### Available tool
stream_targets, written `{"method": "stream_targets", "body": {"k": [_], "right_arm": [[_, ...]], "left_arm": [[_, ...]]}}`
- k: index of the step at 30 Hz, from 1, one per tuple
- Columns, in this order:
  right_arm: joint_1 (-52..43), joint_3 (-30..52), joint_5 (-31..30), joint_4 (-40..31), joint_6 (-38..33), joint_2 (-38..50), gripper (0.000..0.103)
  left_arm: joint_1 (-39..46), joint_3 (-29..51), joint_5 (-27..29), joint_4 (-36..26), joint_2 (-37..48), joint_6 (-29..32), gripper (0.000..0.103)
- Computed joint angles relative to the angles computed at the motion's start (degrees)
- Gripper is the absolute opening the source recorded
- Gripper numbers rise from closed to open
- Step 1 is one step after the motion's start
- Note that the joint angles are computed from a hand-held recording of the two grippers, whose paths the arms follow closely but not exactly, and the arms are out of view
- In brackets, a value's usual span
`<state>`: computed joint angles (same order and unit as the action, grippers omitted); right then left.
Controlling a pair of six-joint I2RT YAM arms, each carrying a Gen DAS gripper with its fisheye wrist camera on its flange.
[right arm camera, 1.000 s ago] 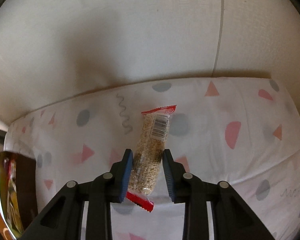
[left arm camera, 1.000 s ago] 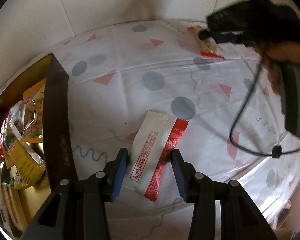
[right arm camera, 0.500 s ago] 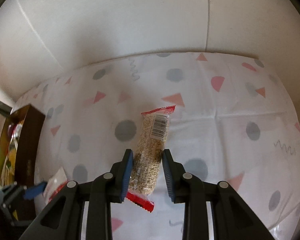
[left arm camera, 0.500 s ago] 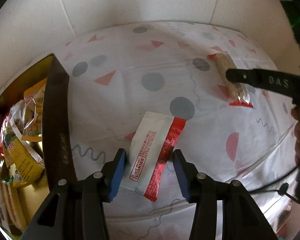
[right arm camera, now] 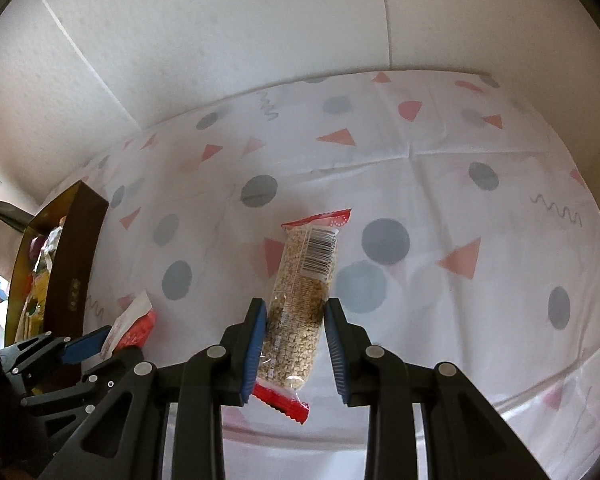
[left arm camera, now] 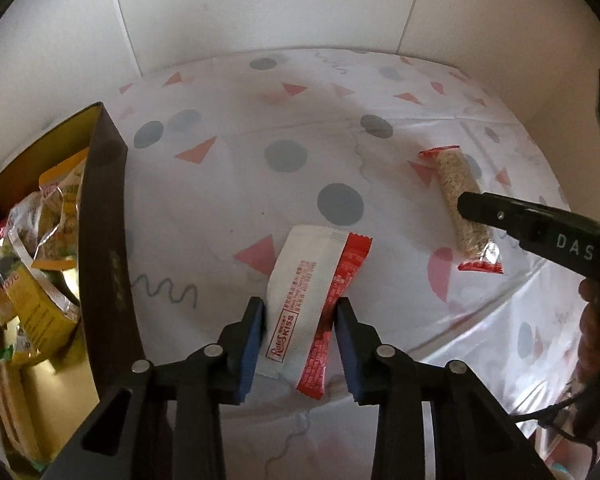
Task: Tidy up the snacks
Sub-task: 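Carry the wafer bar over the tray with the left tool while the right lifts the granola bar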
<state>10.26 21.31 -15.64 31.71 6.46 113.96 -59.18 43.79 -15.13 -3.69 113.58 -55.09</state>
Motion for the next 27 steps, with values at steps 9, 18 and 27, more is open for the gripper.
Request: {"method": "stream_targets", "body": {"k": [9,18,27], "right_arm": [[1.24,-3.00,0.43,3.57,2.44,0.06,0.030],[0.72,-3.96,-0.23,5.04,3.14,0.50,0.030],[1.93,-3.72,1.35,4.01,4.74,-0.24,0.030]], "left_arm": [[-3.41,-3.86,-2.51,-0.83,-7.82,-3.23,0.034],[-5.60,-12.21,-8.25,-5.84,-23.80,-9.84,0.034],[-8.18,-22.28,-12.73,-15.55,-40.26,-23.14,0.034]]}}
